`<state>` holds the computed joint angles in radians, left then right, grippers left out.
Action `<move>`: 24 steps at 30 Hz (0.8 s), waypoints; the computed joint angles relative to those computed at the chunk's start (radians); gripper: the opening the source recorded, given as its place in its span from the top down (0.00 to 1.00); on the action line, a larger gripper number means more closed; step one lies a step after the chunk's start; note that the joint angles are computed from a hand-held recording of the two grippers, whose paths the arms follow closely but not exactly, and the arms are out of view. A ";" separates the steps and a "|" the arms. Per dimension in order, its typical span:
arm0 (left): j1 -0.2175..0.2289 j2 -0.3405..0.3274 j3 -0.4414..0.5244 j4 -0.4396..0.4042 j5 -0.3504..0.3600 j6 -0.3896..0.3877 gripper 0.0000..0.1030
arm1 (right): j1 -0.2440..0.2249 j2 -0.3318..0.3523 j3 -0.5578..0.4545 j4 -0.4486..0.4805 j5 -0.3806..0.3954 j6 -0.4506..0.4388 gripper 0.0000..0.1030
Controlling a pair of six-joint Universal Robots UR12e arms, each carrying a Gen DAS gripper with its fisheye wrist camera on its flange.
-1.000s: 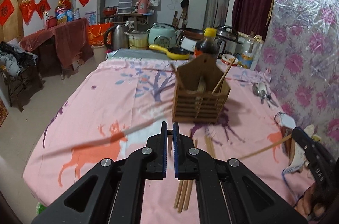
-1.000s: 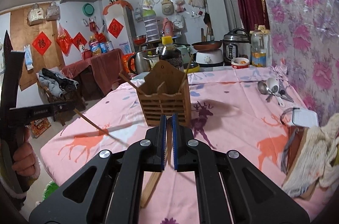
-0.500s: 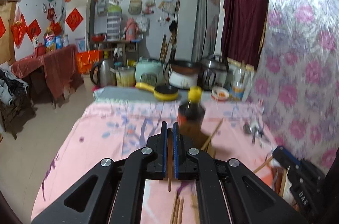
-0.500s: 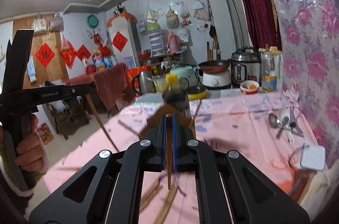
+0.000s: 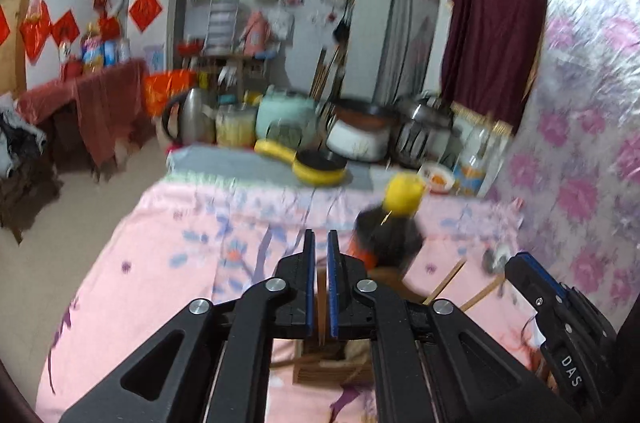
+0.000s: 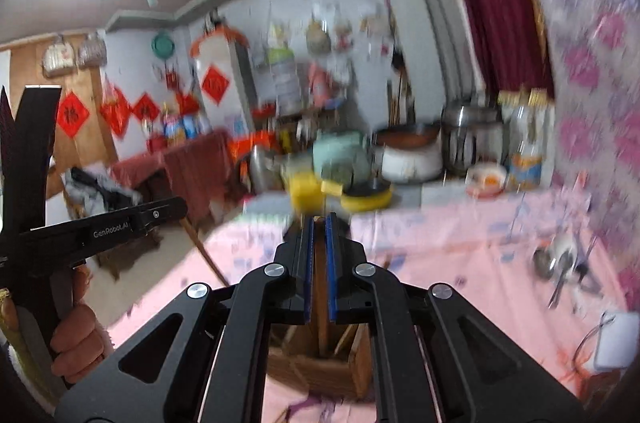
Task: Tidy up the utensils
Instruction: 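Carry both held chopsticks up over the wooden holder, then open the left tool over the holder while the right tool opens too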
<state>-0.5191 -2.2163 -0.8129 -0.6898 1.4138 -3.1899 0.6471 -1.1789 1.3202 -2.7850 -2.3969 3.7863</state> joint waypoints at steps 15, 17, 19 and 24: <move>0.034 0.179 -0.297 0.204 0.124 -0.041 0.29 | 0.090 -0.017 0.000 -0.038 -0.157 -0.016 0.70; 0.038 0.208 -0.345 0.228 0.139 -0.039 0.23 | 0.106 -0.019 0.004 -0.040 -0.179 -0.004 0.65; 0.042 0.239 -0.403 0.252 0.154 -0.039 0.19 | 0.124 -0.021 0.010 -0.037 -0.197 0.009 0.60; 0.049 0.312 -0.554 0.266 0.184 -0.007 0.18 | 0.171 -0.024 0.042 -0.022 -0.230 0.056 0.51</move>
<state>-0.4703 -1.9038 -1.3665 -0.4236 1.5975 -3.1966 0.8186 -1.2025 1.3623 -2.8073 -2.6270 3.8424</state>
